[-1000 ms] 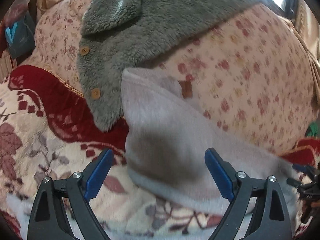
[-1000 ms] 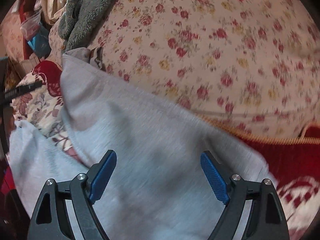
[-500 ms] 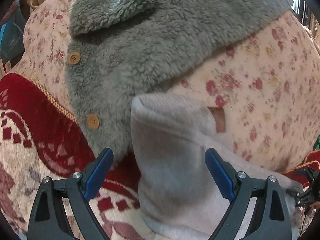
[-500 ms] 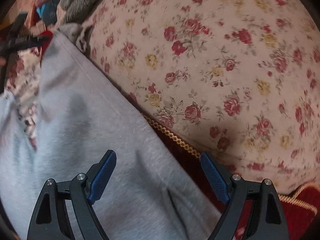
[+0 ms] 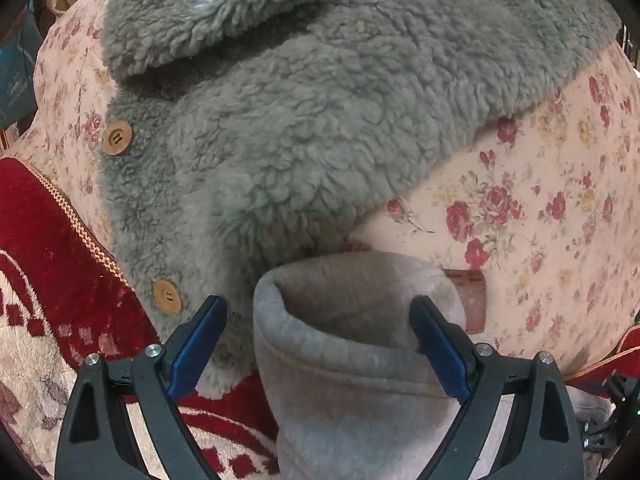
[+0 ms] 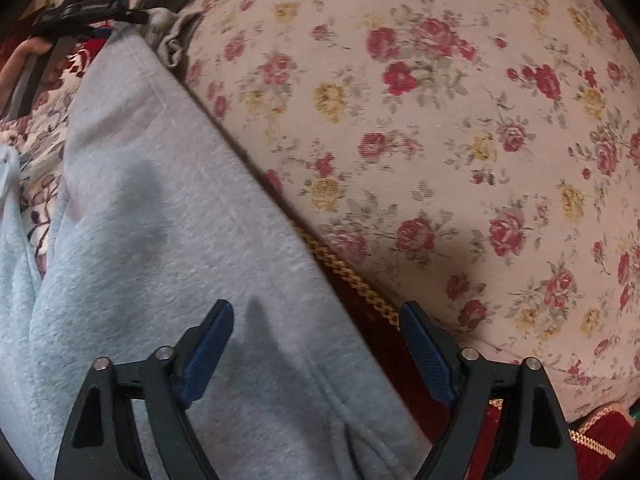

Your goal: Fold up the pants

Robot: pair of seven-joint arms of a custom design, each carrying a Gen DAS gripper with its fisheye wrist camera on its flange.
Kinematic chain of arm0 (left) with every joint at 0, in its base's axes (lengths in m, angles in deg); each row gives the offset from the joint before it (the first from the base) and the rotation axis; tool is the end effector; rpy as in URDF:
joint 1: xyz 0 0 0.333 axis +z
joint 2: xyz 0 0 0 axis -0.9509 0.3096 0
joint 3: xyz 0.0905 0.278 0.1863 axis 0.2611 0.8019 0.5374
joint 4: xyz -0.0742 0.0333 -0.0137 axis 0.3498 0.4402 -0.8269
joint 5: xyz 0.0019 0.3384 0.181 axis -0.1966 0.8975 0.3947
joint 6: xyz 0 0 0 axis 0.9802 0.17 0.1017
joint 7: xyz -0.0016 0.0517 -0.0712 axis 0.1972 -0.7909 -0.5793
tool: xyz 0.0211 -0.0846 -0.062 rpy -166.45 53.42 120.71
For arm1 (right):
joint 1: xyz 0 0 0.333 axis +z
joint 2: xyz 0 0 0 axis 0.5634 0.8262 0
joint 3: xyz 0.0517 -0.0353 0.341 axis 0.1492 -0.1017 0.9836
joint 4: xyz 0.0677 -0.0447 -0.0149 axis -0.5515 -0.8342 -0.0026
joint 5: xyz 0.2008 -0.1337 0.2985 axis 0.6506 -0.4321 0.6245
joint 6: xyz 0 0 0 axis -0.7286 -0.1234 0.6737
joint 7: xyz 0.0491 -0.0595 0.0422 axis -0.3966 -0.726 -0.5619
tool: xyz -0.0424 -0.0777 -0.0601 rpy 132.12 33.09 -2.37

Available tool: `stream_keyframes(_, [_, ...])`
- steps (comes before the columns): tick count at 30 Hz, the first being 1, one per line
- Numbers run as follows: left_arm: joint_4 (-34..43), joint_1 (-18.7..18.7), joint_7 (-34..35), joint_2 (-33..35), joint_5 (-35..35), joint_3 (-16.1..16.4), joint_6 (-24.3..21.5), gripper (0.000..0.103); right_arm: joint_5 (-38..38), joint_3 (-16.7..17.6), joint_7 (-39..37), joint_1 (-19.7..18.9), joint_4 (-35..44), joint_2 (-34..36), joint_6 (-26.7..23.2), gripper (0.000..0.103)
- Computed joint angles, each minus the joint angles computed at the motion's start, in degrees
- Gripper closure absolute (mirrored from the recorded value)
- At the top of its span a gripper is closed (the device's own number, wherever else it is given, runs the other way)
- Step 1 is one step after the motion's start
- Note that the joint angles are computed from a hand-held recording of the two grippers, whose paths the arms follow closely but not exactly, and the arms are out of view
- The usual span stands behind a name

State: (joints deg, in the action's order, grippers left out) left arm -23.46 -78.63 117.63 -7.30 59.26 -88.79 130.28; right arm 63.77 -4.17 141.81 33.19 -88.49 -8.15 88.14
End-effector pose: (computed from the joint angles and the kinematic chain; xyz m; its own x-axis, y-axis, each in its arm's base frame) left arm 0.8208 -0.1713 0.4755 -0.3194 -0.9256 0.2032 -0.7404 0.1099 -0.6631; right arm 0.5578 -0.0464 0.4381 0.2527 -0.9541 0.1610 -0.8345 -0.2991 -0.4628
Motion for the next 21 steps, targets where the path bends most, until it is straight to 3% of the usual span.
stream_keyframes(1, [0.54, 0.39, 0.94, 0.49, -0.69, -1.18, -0.21, 0.045, -4.13, -0.34, 3.24, 0.32, -0.24, 0.05, -0.02, 0.061])
stream_keyframes(3, [-2.15, 0.45, 1.50, -1.16, -0.92, -1.01, 0.38, 0.055, -7.92, -0.31, 5.86, 0.73, -0.87, 0.06, 0.07, 0.078])
stream_keyframes(4, [-4.03, 0.73, 2.46, -2.23, -1.26, -1.37, 1.34, 0.065, -9.94, -0.37, 7.07, 0.87, -1.34, -0.25, 0.21, 0.082])
stream_keyframes(5, [-6.05, 1.09, 3.68, -3.54, -1.55, -1.69, 2.09, 0.069, -13.17, -0.50, 9.27, 1.09, -2.23, -0.92, 1.00, 0.085])
stream_keyframes(10, [-20.60, 4.44, 7.81, -13.17, -6.72, -3.74, 8.97, 0.072, -23.92, -0.22, 20.41, 0.74, -6.45, -7.03, 3.57, 0.088])
stream_keyframes(13, [-27.39, 6.90, 10.42, -18.55, -11.25, -5.24, 10.90, 0.074, -29.50, 0.73, 26.36, -0.55, -8.89, -12.35, 3.07, 0.088])
stream_keyframes(14, [-30.20, 8.28, 12.24, -20.82, -13.74, -6.29, 11.91, 0.081, -30.53, 1.04, 27.60, -0.84, -9.73, -14.26, 2.72, 0.088])
stream_keyframes(21, [-45.76, 14.85, 26.31, -34.20, -32.24, -9.13, 13.29, 0.091, -28.96, 2.19, 28.86, 1.74, -15.43, -30.81, -3.50, 0.088])
